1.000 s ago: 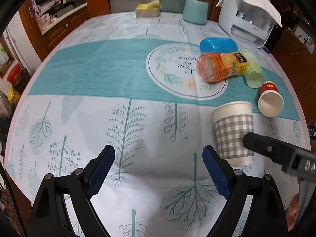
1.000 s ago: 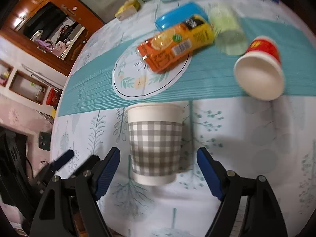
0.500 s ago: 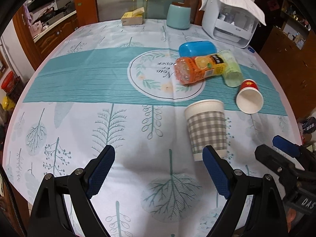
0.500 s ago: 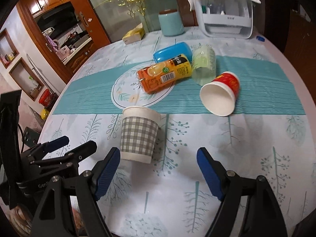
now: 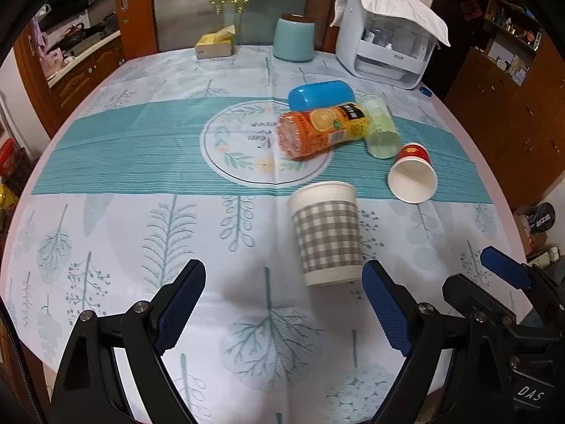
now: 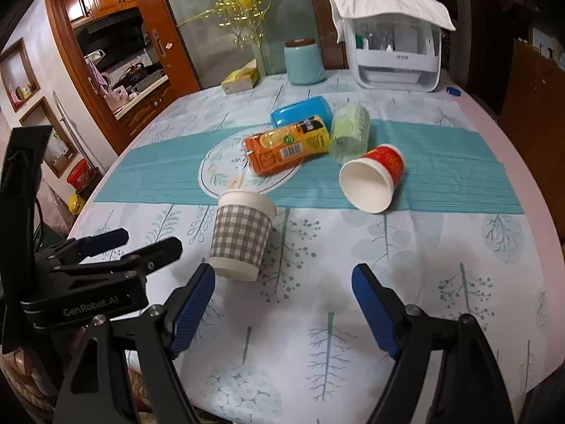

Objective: Flip cup upright
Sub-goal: 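Move the left gripper toward the upright grey checkered cup, then close the left gripper around the cup's checkered side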

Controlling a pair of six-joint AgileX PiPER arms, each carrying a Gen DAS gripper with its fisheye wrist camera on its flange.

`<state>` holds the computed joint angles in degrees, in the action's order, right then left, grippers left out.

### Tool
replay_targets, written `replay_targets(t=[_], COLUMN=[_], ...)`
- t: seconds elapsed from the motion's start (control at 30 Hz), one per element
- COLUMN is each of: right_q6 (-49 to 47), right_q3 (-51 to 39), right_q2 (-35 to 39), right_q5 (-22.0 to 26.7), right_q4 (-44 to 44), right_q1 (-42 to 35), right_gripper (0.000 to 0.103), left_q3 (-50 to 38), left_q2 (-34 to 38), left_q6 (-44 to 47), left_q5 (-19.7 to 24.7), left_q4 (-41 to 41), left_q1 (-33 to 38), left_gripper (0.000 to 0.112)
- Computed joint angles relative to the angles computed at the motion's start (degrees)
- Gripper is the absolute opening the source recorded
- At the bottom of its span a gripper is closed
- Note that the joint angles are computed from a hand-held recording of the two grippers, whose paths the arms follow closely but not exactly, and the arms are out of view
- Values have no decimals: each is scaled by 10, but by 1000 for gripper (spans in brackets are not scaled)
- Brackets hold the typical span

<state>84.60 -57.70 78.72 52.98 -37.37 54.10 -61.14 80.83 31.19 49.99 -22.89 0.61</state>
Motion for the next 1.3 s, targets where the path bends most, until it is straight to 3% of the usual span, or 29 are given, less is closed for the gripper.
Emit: replay_targets(t=[0.3,0.6,0.87,1.1,1.3], right_q6=[25,23,1,-18,-31], right_q3=[14,45,60,70,77], right_q2=[-19,-23,-13,-3,4], right_q5=[21,-26,-68,-102,-123], right_q4=[-29,-12,8,28,41], right_q1=[3,-39,-72,-99,-119], right_gripper=[80,80,80,80,80], left_q3=[-18,-39,-85,-147,-213], left_q2=[29,78,147,211,274], left_q6=[-26,-57,-64,-71,-82], left_q5=[10,1,20,58,116], left_q4=[11,34,22,17,10], left_q1=[-30,-62,-67,-76,-75], left_gripper=[89,89,89,89,89])
